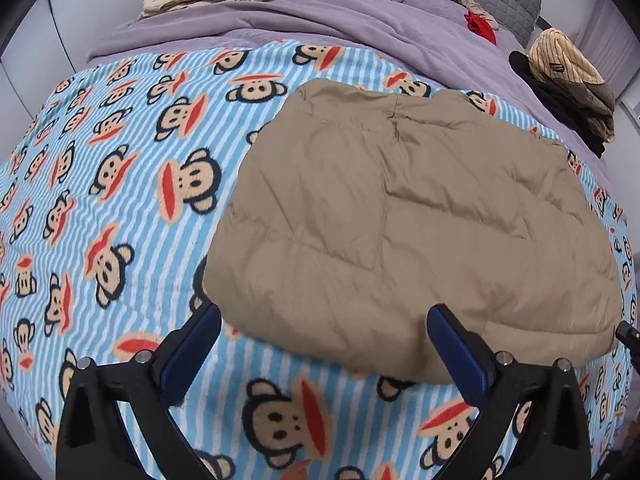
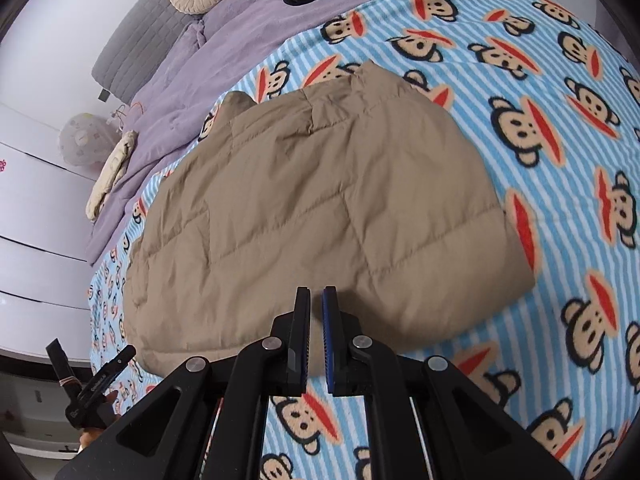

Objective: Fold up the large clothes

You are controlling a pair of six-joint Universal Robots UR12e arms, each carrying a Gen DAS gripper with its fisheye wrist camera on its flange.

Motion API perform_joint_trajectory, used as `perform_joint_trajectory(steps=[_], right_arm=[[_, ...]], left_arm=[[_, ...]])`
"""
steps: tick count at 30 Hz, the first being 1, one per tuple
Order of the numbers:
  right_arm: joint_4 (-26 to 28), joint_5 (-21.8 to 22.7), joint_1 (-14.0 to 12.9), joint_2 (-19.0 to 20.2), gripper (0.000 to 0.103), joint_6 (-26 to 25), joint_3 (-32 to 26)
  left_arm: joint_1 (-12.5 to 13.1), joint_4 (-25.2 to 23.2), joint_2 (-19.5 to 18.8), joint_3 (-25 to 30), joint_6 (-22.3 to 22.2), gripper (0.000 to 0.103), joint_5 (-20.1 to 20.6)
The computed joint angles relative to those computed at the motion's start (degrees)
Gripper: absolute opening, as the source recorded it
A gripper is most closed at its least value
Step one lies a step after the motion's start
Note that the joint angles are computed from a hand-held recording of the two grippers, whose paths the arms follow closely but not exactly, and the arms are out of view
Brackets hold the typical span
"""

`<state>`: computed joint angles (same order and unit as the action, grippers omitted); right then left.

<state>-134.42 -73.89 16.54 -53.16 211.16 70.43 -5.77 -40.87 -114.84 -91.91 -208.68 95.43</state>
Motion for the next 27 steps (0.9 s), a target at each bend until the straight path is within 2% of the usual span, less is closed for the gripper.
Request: perform_joint_trajectory(steps=[1,3,4,5,12,16,17,18,23,26,27], right_arm=[[-0.3,0.7,0.0,-0.6,0.012,0.6,1.1],[-1.1,1.5,0.1,-1.8,0.044,2.4,3.4],[-1.7,1.7,0.2,-2.3,0.071,3.4,4.5],[-2.6,1.8,0.4,-2.7,0.077,4.2,5.6],[-3.3,4.9,0.5,-2.7,0.077,7.9,8.0],[-6.9,7.5,0.1,-2.5,0.090,11.3,9.4],[-7.0,7.7,0.1,-2.4,0.100,11.5,9.4],[-7.6,7.9,0.1,-2.3,0.103,12.1,9.6],[-11.3,10.6,-0.4,-1.5,0.103,15.8,10.5],[-12.6,16.0,-1.4,-0.6,0.103,17.9,10.7],[-13.1,16.6,-1.5,-0.3,0.103,18.6,10.7]], left_arm=[[0.0,-0.5,0.3,-0.4,-0.3,0.103,-0.7],[0.0,-1.4,0.7,-1.0,-1.1,0.103,-2.1],[-0.1,-2.0,0.9,-1.2,-1.2,0.103,-2.6],[-0.2,-2.4,0.9,-1.3,-1.1,0.103,-2.9],[-0.6,-4.9,1.1,-1.6,-3.2,0.103,-2.5],[-0.8,-5.5,0.9,-1.4,-2.4,0.103,-1.0],[-0.8,-5.6,0.9,-1.5,-2.4,0.103,-1.4],[-0.5,-5.6,0.9,-1.6,-2.3,0.103,-2.4],[-0.1,-5.0,0.9,-2.2,-3.1,0.103,-4.1],[0.5,-3.3,1.0,-2.8,-3.7,0.103,-6.5],[0.9,-1.7,1.1,-3.4,-4.1,0.103,-8.2]])
